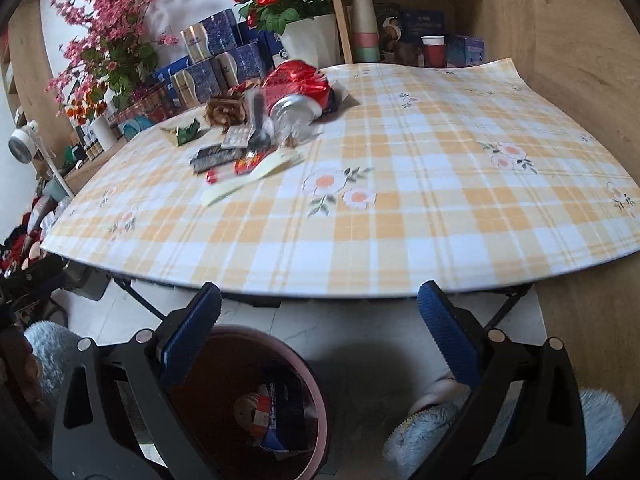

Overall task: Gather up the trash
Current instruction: 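Move both tools back over the table toward the remaining trash, then grasp the crumpled brown-red paper bag with the left tool while the right tool grasps the red Coca-Cola can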

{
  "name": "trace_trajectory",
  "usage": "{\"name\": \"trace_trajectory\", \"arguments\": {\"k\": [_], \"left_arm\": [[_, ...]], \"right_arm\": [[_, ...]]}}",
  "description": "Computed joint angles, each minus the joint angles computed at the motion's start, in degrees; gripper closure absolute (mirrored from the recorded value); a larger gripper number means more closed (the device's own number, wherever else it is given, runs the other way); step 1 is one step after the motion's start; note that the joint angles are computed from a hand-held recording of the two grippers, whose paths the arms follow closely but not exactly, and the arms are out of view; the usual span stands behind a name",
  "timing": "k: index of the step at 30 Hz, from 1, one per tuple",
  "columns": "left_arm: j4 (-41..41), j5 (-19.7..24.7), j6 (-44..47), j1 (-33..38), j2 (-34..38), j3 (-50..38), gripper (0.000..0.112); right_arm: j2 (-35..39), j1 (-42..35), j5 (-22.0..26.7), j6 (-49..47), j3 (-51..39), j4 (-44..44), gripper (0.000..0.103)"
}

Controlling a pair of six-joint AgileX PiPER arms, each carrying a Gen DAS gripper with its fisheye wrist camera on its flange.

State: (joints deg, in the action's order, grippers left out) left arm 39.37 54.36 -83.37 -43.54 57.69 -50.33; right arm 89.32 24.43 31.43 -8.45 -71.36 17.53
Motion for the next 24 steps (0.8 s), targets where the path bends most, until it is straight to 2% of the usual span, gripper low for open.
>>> {"name": "trace_trajectory", "arguments": {"k": [3, 5, 7, 13, 14, 16, 19, 24], "left_arm": [[-5.3, -3.8, 13.5, 7.9, 4.0, -6.1, 0.015], [-13.9, -9.6, 24.9, 16.5, 8.3, -11.8, 0.015], [-22.4, -13.0, 33.5, 23.2, 13.5, -18.0, 0.015], [-50.6, -15.7, 57.6, 38.2, 35.6, -41.3, 0.015], [-51.9, -14.5, 58.9, 39.2, 39.6, -46.0, 0.015], [-49.2, -10.9, 56.0, 40.1, 46.9, -55.5, 0.015], [-49.5, -7.0, 52.7, 41.9, 55.3, -66.2, 0.015], [-46.2, 3.5, 47.8, 42.6, 68.8, -86.8, 0.015]], "right_arm": [[3.4, -2.0, 2.7, -1.4, -5.5, 2.6, 0.006], [6.2, -3.0, 4.8, -1.5, -10.1, 3.3, 0.006], [9.4, -3.6, 6.4, -1.3, -15.7, 3.4, 0.006], [18.0, -4.7, 9.5, -2.2, -30.9, 4.2, 0.006], [19.7, -5.0, 10.2, -1.7, -33.9, 4.3, 0.006], [23.0, -5.9, 12.3, -1.1, -39.7, 5.8, 0.006], [27.4, -7.3, 16.1, -0.7, -47.2, 8.3, 0.006], [33.6, -7.9, 20.5, 2.0, -57.4, 7.4, 0.006]]}}
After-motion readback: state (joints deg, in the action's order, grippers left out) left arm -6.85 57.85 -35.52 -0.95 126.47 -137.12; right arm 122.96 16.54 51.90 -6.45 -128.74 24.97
